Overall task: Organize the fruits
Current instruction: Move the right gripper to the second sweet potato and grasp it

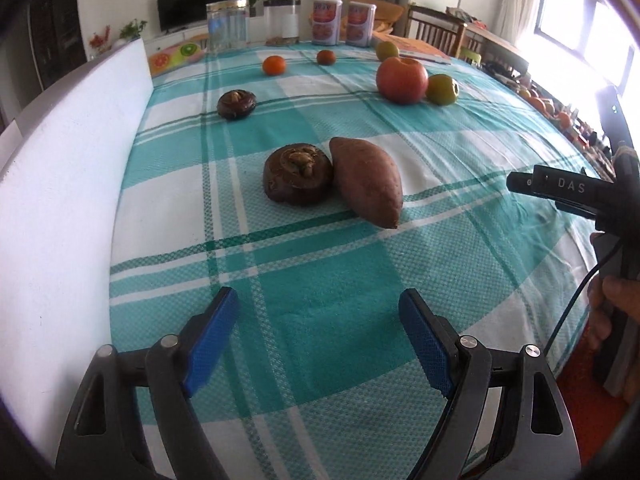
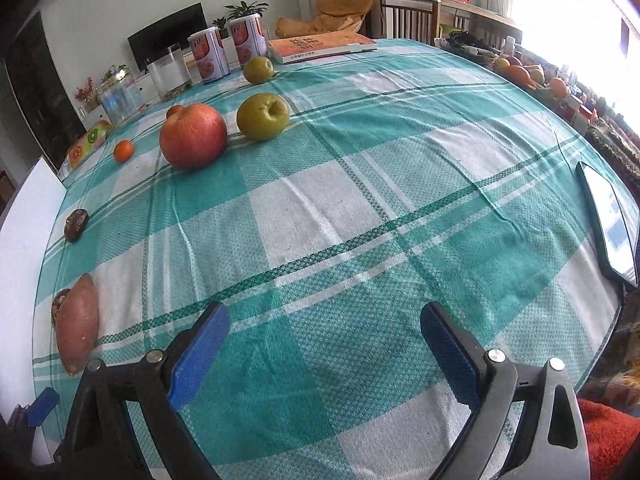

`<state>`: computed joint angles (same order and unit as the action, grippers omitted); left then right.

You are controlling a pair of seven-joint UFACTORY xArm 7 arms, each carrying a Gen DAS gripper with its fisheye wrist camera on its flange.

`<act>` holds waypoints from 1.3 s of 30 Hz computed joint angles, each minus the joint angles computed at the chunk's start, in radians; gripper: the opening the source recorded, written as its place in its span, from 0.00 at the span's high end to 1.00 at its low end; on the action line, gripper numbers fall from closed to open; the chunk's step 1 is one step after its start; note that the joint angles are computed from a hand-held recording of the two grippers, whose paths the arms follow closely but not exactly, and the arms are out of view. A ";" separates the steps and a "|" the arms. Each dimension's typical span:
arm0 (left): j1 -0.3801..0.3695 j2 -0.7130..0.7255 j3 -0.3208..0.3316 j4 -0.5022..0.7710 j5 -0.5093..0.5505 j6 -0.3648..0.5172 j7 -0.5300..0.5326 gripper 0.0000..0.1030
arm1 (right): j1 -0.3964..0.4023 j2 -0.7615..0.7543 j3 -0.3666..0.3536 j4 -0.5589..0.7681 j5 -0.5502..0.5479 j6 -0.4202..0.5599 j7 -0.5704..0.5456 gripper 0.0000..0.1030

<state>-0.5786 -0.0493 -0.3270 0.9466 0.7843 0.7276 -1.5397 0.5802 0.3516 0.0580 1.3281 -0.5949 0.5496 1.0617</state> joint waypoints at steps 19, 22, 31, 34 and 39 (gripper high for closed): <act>-0.025 0.031 0.009 0.018 0.085 0.042 -0.049 0.09 | 0.025 0.036 -0.003 0.049 -0.017 0.063 -0.020 0.00; -0.026 0.031 0.010 0.017 0.085 0.042 -0.049 0.09 | 0.023 0.034 -0.001 0.047 -0.011 0.062 -0.024 0.00; -0.026 0.031 0.011 0.017 0.087 0.041 -0.050 0.09 | 0.022 0.032 0.002 0.046 0.000 0.066 -0.034 0.00; -0.026 0.031 0.011 0.017 0.087 0.041 -0.050 0.08 | 0.022 0.032 0.001 0.046 -0.001 0.063 -0.032 0.00; -0.024 0.029 0.012 0.016 0.078 0.037 -0.042 0.08 | 0.021 0.033 0.002 0.048 0.005 0.061 -0.034 0.00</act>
<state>-0.6027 -0.0200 -0.3150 0.9628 0.8618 0.7646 -1.5820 0.6009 0.3851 0.0600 1.3758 -0.5902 0.6107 1.0276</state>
